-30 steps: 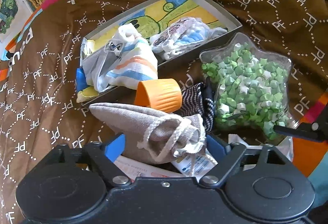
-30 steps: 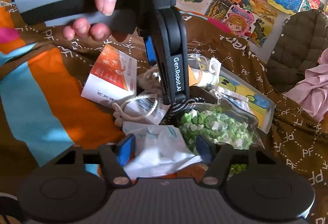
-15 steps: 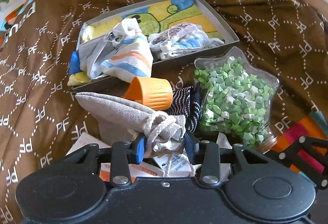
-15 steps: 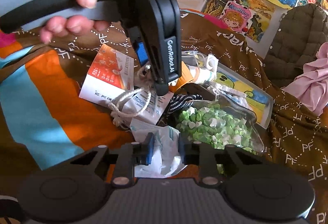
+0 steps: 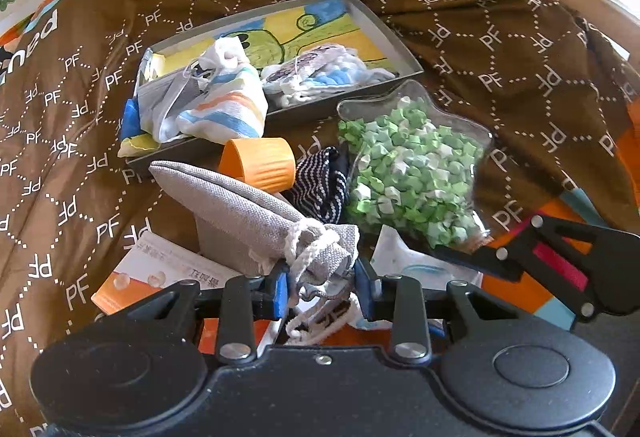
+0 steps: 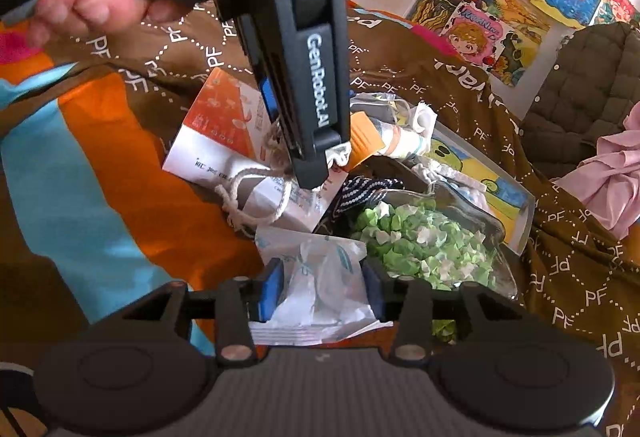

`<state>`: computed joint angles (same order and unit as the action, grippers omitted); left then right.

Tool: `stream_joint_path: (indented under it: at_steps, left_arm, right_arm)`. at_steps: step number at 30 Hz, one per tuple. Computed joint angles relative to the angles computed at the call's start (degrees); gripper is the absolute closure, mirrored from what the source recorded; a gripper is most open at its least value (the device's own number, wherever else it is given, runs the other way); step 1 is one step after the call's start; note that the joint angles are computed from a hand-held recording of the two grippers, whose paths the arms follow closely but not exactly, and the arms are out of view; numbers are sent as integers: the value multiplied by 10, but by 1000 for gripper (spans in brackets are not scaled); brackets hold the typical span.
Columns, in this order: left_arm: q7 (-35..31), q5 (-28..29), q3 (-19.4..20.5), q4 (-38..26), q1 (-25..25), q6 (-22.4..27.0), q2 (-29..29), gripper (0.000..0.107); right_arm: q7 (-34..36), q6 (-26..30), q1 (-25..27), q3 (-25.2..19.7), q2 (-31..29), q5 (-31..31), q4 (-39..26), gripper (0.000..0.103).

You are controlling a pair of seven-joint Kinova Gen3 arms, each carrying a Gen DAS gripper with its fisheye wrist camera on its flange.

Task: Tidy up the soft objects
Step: 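Grasp the grey drawstring pouch with the left tool while the right tool grasps a white packet, then carry the pouch and packet over the cartoon-lined tray with both tools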

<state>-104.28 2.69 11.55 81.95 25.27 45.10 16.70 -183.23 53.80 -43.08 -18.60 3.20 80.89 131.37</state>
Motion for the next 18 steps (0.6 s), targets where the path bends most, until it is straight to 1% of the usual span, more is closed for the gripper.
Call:
stream_joint_path:
  at_steps: [2, 3, 4, 5, 8, 10, 12, 15, 18]
  left_arm:
    - [-11, 7, 3, 6, -6, -3, -4, 72]
    - [-15, 9, 4, 8, -8, -5, -6, 72]
    - [-18, 12, 4, 11, -10, -6, -8, 72]
    - [-19, 15, 4, 13, -11, -8, -11, 72]
    - [-29, 22, 6, 22, -16, -13, -19, 72]
    - [-37, 29, 8, 30, -19, -21, -26, 72]
    - [-37, 33, 7, 38, -20, -26, -35, 72]
    - [-37, 41, 8, 53, -23, -34, -52, 72]
    - [-45, 53, 10, 71, -28, -46, -73, 72]
  right_arm:
    - [8, 15, -5, -3, 9, -5, -5, 65]
    - [10, 21, -7, -3, 12, -6, -6, 67]
    - [11, 24, -9, -3, 15, -8, -7, 73]
    - [12, 26, -10, -2, 15, -12, -10, 79]
    - [14, 19, -8, 2, 11, -19, -13, 89]
    - [7, 22, -10, 1, 9, -16, -11, 92]
    - [-9, 40, -18, -4, 10, -4, -5, 93]
    - [-42, 73, -31, -13, 8, 17, 6, 94]
    - [-78, 125, -49, -24, 11, 40, 18, 94]
